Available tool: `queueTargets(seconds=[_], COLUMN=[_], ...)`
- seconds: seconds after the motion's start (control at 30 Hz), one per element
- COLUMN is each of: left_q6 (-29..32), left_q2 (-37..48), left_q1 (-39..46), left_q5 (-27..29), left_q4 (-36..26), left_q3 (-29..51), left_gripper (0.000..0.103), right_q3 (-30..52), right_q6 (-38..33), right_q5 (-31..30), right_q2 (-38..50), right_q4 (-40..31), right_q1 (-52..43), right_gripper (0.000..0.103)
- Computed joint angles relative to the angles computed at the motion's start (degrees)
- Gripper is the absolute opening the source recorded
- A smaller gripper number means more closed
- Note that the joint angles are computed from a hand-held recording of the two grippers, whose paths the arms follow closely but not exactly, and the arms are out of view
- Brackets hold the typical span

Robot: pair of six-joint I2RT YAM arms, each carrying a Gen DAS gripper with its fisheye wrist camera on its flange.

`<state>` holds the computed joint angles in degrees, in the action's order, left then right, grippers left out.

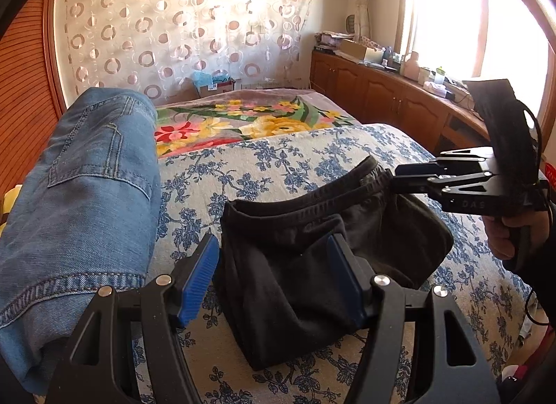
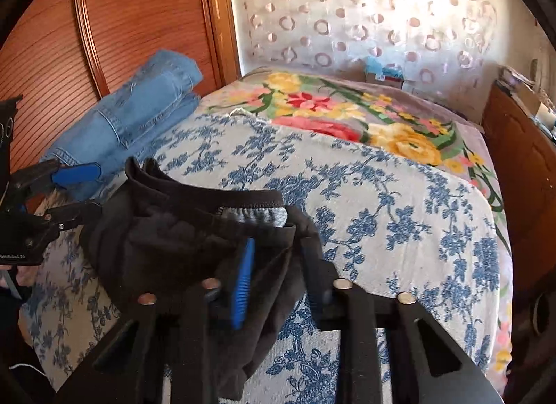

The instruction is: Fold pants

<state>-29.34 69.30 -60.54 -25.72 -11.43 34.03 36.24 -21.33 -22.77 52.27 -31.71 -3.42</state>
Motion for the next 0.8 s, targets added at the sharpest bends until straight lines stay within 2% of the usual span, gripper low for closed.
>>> queueTargets(seconds=[0.03, 0.1, 0.23, 0.33, 0.47, 0.6, 0.67, 0.8], left_q6=[-0.11, -0.49, -0.65, -0.92, -1.15, -1.28, -1.35, -1.65], left_q2=[0.11, 0.06, -0.31, -0.23, 0.19, 0.92, 1.18, 1.67], left_q1=[0.01, -0.19, -0.36, -0.69, -0.95, -1.04, -0.87, -0.83], left_q5=[-0.01, -0.19, -0.42, -0.6, -0.44, -0.29, -0.13, -0.01], left_q4=[-0.06, -0.33, -0.57, -0.82, -0.82, -1.15, -1.26, -2.0], left_q3=[0.02, -0.02, -0.19, -0.13, -0.1, 0.33, 0.4, 0.71], left_gripper=[0.066, 0.066, 0.066, 0.066, 0.066, 0.066, 0.066, 0.066], right_q3=[0.27, 1.9, 3.7, 3.97, 3.06, 2.67, 3.3, 2.71], right_q6=[-0.12, 0.15, -0.05, 2.3, 5.93, 9.15, 9.49, 10.88], right_q5=[-0.51, -1.96, -5.73, -6.13, -2.96, 4.0, 4.19, 3.74], right_q2=[0.79, 2.91, 4.63, 4.82, 4.56, 7.34, 9.66, 8.05], right_q4=[0.03, 0.37, 1.75, 3.58, 7.77, 11.29, 10.73, 11.71], right_q1=[0.04, -0.12, -1.72, -1.55, -0.41, 2.12, 2.33, 2.98], right_gripper=[0.02, 0.006, 0.005, 0.005, 0.005, 0.005, 0.005, 0.005])
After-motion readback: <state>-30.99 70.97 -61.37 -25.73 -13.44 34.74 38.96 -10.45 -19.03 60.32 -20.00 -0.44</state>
